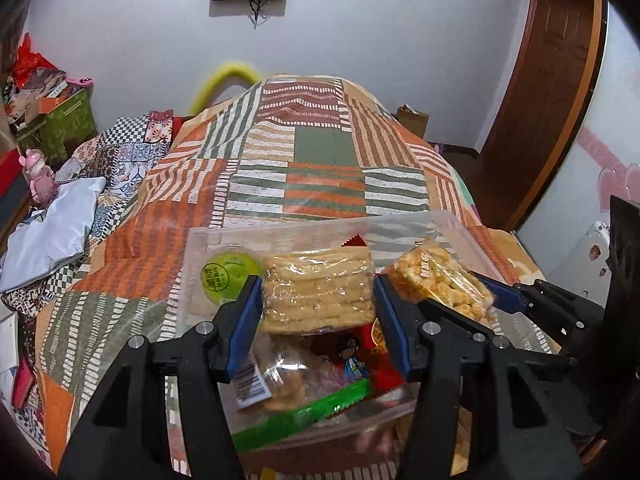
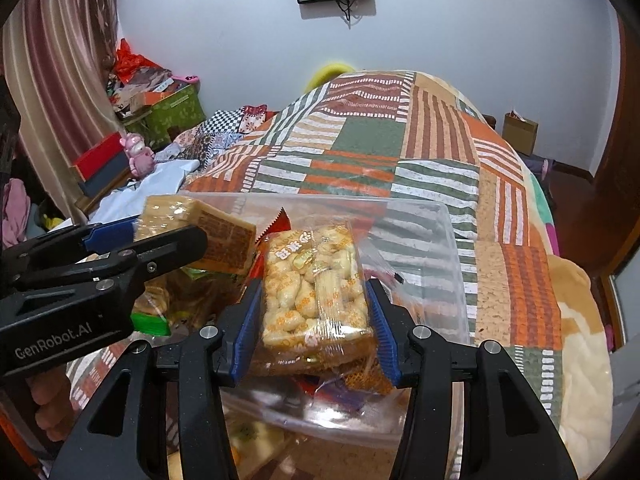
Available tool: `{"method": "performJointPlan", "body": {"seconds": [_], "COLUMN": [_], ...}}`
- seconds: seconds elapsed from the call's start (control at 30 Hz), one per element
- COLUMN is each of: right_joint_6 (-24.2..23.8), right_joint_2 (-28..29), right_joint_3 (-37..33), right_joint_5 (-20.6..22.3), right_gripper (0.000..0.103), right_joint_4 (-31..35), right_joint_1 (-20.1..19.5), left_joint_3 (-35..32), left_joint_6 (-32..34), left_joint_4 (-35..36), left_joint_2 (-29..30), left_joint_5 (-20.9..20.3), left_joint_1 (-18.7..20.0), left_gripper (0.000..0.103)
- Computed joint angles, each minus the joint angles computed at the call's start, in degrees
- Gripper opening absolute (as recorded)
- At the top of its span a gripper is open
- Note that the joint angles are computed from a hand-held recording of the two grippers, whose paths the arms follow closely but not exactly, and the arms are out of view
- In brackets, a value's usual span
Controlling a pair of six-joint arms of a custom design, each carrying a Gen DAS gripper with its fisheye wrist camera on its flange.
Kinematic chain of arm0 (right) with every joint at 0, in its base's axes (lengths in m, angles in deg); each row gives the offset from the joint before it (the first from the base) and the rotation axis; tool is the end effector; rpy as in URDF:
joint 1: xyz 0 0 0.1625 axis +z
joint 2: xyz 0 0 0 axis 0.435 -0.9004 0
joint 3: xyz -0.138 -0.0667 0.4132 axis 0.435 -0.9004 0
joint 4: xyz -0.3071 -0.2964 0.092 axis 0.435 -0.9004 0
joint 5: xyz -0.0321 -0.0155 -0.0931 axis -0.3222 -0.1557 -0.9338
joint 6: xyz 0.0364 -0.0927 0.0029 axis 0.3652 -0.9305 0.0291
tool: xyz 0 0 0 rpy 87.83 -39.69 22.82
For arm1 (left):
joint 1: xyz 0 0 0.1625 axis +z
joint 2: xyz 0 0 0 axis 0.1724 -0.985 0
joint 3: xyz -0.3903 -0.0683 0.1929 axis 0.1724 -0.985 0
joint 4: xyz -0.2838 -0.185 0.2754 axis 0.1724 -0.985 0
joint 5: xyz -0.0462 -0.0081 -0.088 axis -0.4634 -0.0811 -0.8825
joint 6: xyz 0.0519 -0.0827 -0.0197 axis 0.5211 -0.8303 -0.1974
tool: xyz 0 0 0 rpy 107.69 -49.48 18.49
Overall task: Organize snacks
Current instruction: 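Carry both snacks over the clear box and release them inside, then withdraw both tools and lower them to the remaining snacks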
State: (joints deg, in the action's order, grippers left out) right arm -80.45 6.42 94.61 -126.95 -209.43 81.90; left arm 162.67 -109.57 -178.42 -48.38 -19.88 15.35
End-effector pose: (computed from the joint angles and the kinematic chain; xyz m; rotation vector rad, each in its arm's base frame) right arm 0.1801 -0.3013 0.1385 0.5456 -2.3916 0.8596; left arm -0.2241 -0.3316 0.1235 0.6728 2.4336 -0.8251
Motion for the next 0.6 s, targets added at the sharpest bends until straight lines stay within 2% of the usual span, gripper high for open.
{"method": "performJointPlan", "body": {"seconds": [0.13,0.3,0.5,0.6], "right_joint_6": [0.29,1.11,2.63,3.97], "right_joint_2": [-1.23,-3.26,-6.28,-7.78], "right_joint_3": [0.7,1.7,3.79,5.14], "right_joint_5": [-0.63,-1.71,-4.3,-5.65], "right_gripper": [0.053,0.054,0.056,0.06], "right_joint_4": [0.0,0.69,1.51,1.59], "right_joint_1": [1.39,3.49,7.85,10.56], "left_joint_3": [0.92,2.22,4.02,4.64], "left_joint_6": [-1.84,-5.39,-12.45,-16.37], "left_joint_4": [3.17,9.59,21.47,27.73], "left_joint_2": [-3.17,-8.22,-16.89,-21.1], "left_joint_5": [0.36,1.03,1.37,1.15], "left_joint_1": [-2.36,-6.43,-12.51,-15.3], "left_gripper": [0.055,0.056,0.059,0.06]}}
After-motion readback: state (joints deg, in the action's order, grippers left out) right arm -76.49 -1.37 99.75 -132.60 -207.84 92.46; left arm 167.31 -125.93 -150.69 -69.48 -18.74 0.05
